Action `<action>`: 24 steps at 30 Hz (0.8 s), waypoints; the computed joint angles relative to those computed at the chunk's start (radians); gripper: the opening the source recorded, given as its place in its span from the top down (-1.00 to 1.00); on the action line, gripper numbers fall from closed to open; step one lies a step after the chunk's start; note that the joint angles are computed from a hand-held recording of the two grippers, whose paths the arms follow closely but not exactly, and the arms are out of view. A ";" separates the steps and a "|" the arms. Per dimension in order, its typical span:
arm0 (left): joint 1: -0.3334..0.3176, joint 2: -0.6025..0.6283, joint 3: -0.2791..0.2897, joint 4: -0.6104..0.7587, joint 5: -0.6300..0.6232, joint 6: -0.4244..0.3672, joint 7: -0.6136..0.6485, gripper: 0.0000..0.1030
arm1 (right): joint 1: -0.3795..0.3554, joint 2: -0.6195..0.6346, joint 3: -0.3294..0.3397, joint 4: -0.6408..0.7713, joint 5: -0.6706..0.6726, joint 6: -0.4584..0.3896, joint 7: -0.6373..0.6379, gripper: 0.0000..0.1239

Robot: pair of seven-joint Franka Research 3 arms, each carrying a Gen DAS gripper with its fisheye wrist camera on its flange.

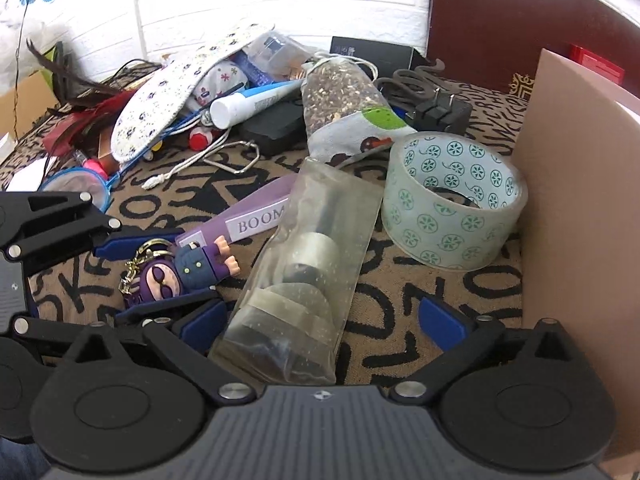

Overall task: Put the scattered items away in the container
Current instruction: 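Lift the clear brush bag with the right gripper while the left gripper grasps the purple keychain figure, then carry both items over the white box and open both grippers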

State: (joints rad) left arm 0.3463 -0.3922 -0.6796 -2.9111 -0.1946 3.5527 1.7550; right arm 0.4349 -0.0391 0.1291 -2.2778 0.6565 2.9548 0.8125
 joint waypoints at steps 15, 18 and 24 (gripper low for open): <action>-0.010 -0.064 0.033 -0.018 0.024 0.005 -0.134 0.30 | 0.079 -0.073 -0.033 -0.019 0.449 0.050 -0.363 0.68; -0.003 -0.083 0.040 -0.014 0.029 -0.002 -0.148 0.31 | 0.077 -0.078 -0.029 -0.008 0.474 0.036 -0.373 0.68; -0.024 -0.112 0.097 -0.025 0.082 -0.044 -0.215 0.31 | 0.082 -0.089 -0.026 -0.011 0.542 0.047 -0.416 0.68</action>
